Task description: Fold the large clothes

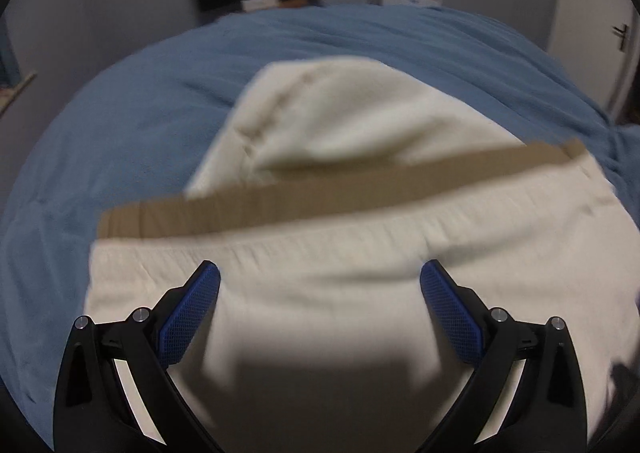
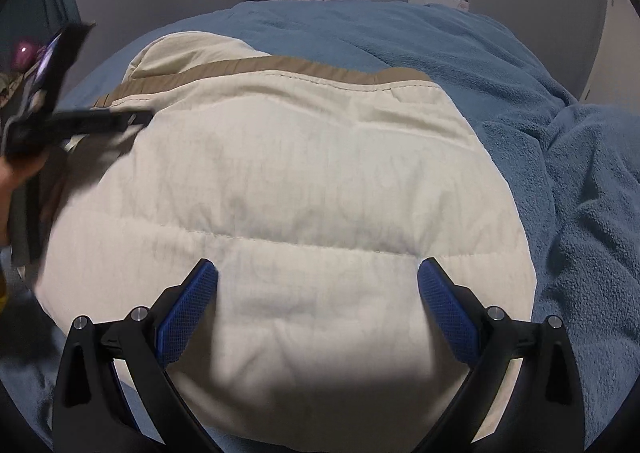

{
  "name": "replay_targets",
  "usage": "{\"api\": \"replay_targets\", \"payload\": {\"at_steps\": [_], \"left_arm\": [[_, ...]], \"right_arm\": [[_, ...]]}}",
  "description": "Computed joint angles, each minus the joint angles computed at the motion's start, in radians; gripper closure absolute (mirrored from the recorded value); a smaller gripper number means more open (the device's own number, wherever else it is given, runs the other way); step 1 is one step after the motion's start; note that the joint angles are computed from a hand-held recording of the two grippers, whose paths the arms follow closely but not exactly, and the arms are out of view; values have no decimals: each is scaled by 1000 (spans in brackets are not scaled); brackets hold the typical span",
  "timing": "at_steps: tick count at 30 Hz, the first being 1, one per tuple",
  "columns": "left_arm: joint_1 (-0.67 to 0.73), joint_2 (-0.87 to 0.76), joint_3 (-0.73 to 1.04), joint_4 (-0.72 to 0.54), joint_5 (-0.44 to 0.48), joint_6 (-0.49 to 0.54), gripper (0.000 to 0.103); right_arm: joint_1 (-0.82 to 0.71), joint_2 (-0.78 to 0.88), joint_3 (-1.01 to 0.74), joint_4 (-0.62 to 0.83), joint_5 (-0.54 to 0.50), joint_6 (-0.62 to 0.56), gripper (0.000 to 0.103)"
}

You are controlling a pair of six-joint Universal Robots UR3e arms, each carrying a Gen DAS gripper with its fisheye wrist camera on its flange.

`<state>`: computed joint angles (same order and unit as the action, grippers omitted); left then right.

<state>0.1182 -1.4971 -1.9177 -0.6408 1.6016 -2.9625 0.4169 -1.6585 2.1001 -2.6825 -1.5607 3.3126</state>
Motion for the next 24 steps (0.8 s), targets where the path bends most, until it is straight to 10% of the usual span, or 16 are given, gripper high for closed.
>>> {"api": "replay_targets", "payload": {"at_steps": [3, 14, 24], "left_arm": [[-18, -93, 62, 50, 84, -29, 5], [110, 317, -175, -132, -158, 148, 7], [185, 292, -252, -51, -224, 129, 5]], "right_arm": [[3, 20, 1, -23, 0, -8, 6], [-19, 63, -99, -12, 80, -32, 6], [-45, 342, -363, -9, -18, 87, 6]]}}
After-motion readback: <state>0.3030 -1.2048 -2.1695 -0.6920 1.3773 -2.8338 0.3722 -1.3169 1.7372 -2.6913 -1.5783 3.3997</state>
